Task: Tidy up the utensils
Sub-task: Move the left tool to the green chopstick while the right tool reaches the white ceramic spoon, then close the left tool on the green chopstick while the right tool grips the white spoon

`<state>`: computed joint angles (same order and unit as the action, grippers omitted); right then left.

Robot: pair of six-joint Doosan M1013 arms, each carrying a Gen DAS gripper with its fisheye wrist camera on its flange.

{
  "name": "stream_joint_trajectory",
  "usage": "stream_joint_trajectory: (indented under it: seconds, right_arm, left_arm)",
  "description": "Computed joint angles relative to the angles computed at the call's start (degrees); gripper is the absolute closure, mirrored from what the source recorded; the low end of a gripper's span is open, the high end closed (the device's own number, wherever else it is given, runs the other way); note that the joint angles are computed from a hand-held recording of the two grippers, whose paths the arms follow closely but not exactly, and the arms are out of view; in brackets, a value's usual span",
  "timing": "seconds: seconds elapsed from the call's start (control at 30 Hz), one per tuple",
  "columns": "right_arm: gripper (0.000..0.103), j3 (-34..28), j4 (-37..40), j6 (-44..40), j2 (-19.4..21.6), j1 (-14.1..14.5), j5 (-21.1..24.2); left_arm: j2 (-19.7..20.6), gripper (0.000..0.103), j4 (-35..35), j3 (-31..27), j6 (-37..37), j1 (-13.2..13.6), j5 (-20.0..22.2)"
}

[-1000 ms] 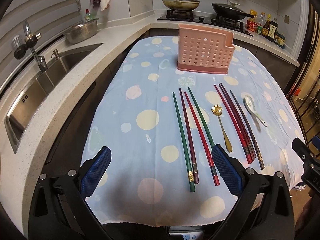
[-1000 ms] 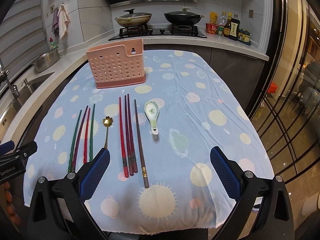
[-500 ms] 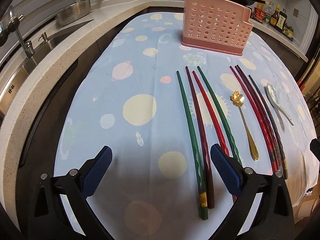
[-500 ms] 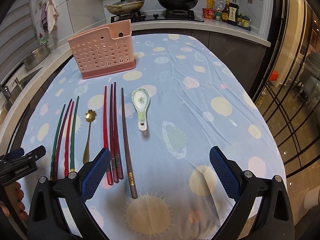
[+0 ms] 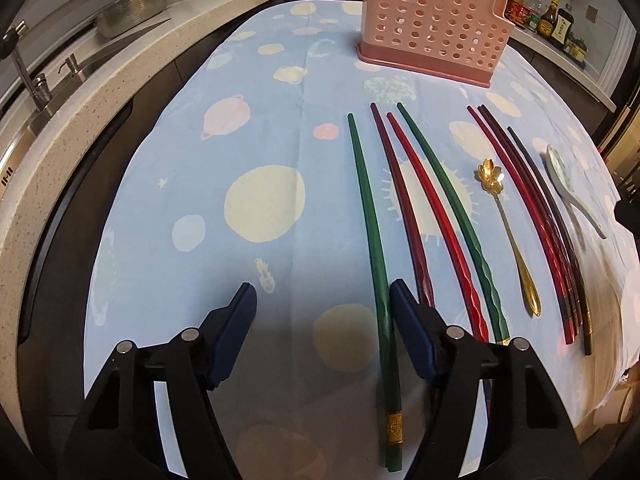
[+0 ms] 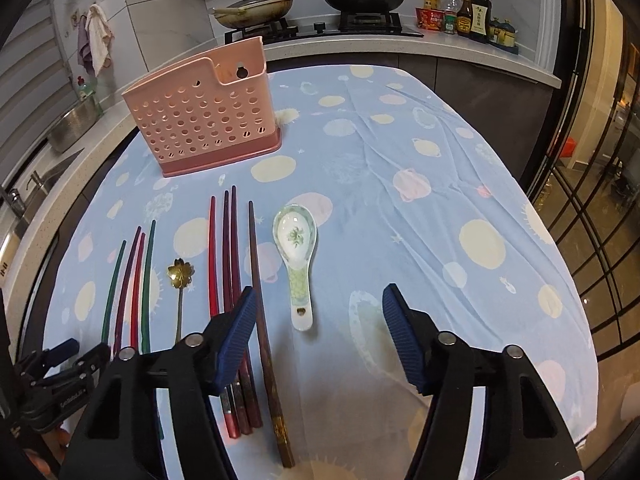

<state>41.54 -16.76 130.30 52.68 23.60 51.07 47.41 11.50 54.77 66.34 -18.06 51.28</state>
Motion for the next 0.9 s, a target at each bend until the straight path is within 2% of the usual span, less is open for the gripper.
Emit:
stream_joint_trajectory:
  seconds: [0.13,0.3,0.5,0.57,0.63,0.9]
  right_arm:
    - [0.063,-4.71,3.98,-1.49,2.88,-0.98,2.08]
    - [0.075,-9.26,8.32,-2.98,5.74,-1.79,4.28]
    - [0.084,-10.62,11.09,-3.86,6.95,-2.11,5.18]
    - [0.092,-10.21,12.51,-4.23,6.89,-2.29,5.17]
    - [0.092,-8.91,12.89,-4.15,6.33,-2.24,4.10]
    - [0.092,-3.91,13.05,-5.00,4.01,-1.31,1.69]
  left_arm:
    - [-0.35,0.044,-0.43,0.57,0.26,0.10,-0.35]
    - [-0.95,0.053,-1.89,1.35,1.41,0.15,-0.43]
    - [-2.77,0.054,-5.16,4.10,3.69,0.15,-1.14]
    - [-3.15,0.055,-5.74,4.75,4.34,0.07,-1.22]
    - [-3.39,0.058,-5.95,5.19,4.68,0.00,-1.18]
    - [-4.72,0.060,-7.91,7.65,5.51,0.07,-2.53]
